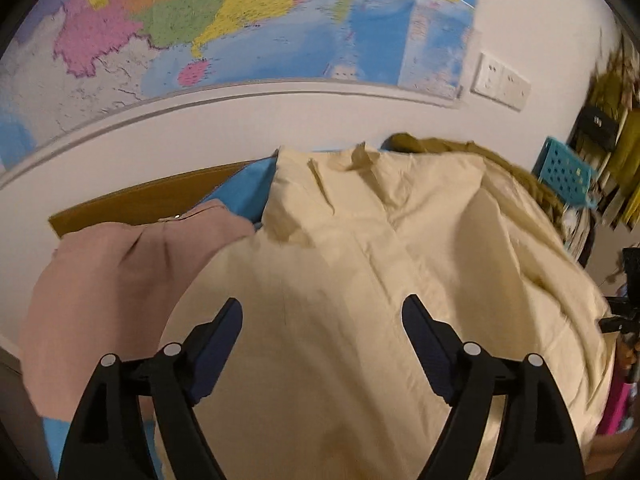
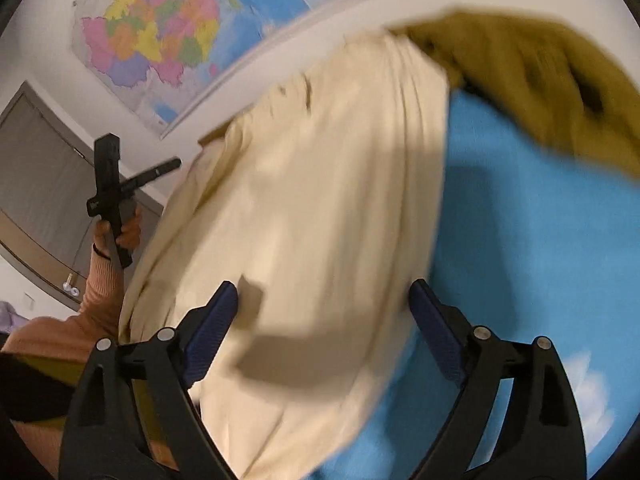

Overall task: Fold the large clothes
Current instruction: 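Lay the cream shirt flat on the bed and open both grippers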

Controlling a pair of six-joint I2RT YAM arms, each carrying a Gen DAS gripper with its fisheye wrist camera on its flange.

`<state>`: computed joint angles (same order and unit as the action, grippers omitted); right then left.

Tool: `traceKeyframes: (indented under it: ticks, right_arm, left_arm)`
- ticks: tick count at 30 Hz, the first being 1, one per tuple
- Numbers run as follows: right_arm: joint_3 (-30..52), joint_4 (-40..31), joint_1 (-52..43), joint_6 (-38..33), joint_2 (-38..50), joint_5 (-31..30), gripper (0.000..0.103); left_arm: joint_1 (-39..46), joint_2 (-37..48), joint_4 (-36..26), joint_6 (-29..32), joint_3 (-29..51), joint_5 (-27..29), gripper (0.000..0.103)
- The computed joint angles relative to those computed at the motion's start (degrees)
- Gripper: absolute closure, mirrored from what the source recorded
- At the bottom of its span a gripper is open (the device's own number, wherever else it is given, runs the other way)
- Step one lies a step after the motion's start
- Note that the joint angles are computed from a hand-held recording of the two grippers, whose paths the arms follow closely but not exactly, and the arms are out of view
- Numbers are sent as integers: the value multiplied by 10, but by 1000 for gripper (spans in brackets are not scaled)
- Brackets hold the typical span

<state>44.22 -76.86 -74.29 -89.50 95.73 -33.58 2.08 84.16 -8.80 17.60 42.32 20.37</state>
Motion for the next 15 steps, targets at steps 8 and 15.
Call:
traceKeyframes:
  ticks: [8, 15]
  right_arm:
    - [151, -19, -25, 62, -167, -123, 98]
    - [83, 317, 91, 334, -151, 0, 90]
  left_arm:
    - [8, -78, -8, 11, -57, 16, 24]
    - [21, -124, -20, 45, -105, 1, 21]
